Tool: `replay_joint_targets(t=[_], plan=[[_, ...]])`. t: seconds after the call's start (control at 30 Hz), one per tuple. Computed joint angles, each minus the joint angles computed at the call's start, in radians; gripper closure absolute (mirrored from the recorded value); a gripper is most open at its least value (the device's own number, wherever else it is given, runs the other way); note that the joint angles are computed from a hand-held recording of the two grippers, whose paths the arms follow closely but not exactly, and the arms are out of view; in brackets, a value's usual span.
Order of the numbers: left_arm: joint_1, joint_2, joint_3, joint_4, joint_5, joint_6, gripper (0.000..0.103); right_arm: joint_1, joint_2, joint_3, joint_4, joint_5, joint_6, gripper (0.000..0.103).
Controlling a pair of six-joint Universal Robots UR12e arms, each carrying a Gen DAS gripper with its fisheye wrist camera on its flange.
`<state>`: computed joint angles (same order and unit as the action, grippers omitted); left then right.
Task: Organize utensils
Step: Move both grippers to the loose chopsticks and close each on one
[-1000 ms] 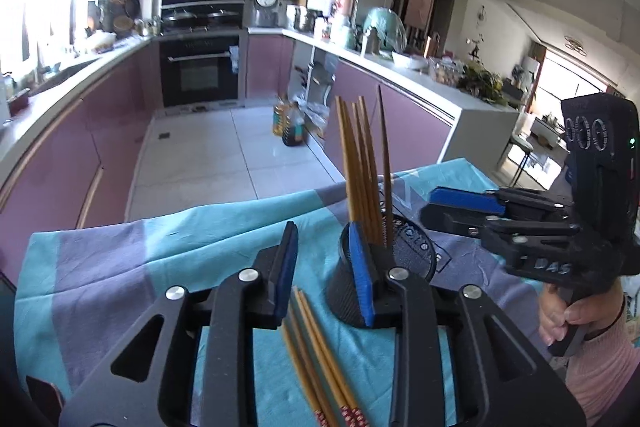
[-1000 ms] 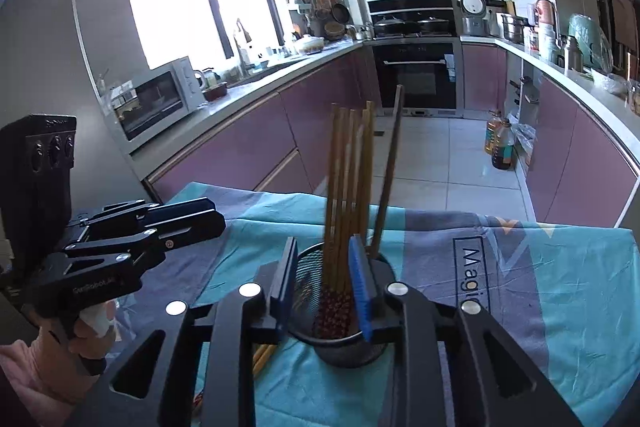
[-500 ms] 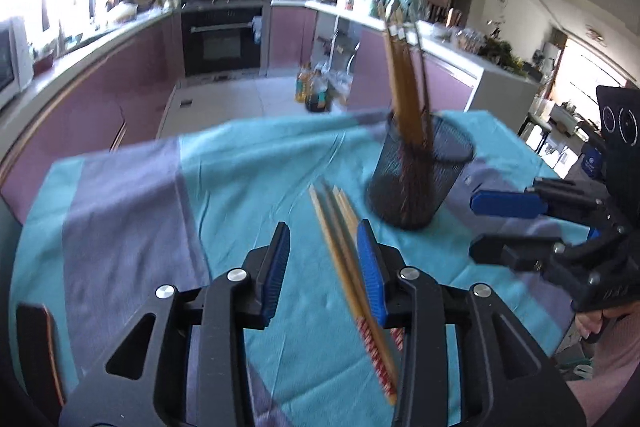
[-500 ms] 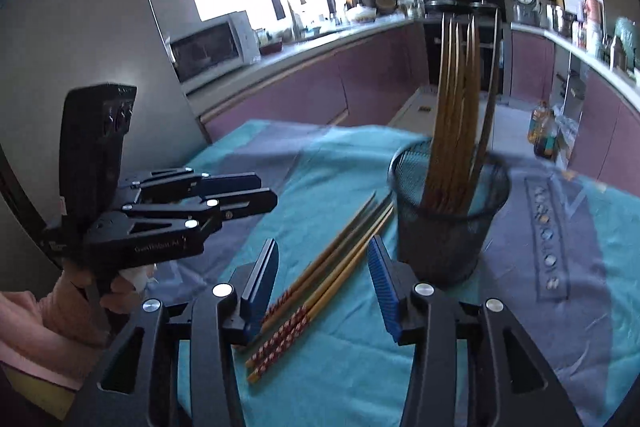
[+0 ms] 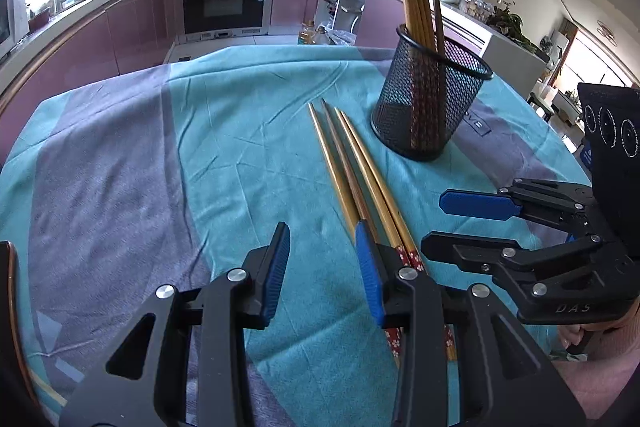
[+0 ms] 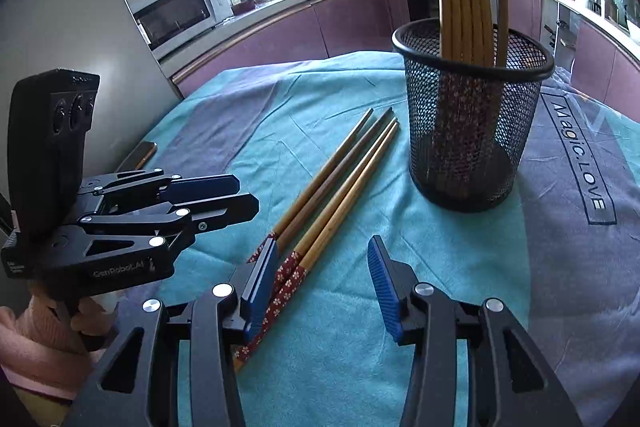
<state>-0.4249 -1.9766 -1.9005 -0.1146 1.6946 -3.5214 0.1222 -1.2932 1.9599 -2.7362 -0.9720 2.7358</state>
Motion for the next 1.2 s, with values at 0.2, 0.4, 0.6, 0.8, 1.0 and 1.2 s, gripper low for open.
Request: replay_joint_targets(t=[0.2,0.4,0.6,0.8,1.0,1.2], plan=[[-0.002,-0.005,0.006,-0.013,-0.016,0.009,0.07,0.013,0.004,0.003,-0.007,-0.026,-0.015,0.059],[-0.004,-0.011,0.011,-0.028,-0.026,0.025,0.07,0.022,0.006,-0.001,-0.005,-0.055,-0.027,0.059],[-0.004,-0.015,0.013,-0.032,-0.036,0.035,0.07,0.027,0.005,0.003,-0.01,-0.079,-0.039,0.059],[-0.005,-0.02,0.022,-0.042,-0.034,0.053,0.07,0.026,0.001,0.005,-0.009,-0.098,-0.044,0.059],[-0.007,-0.026,0.034,-0.062,-0.027,0.063,0.067,0.023,0.0,0.001,-0.005,-0.112,-0.04,0.06],[-0.012,-0.041,0.063,-0.106,0.008,0.08,0.067,0.021,-0.001,0.003,-0.009,-0.121,-0.035,0.06]])
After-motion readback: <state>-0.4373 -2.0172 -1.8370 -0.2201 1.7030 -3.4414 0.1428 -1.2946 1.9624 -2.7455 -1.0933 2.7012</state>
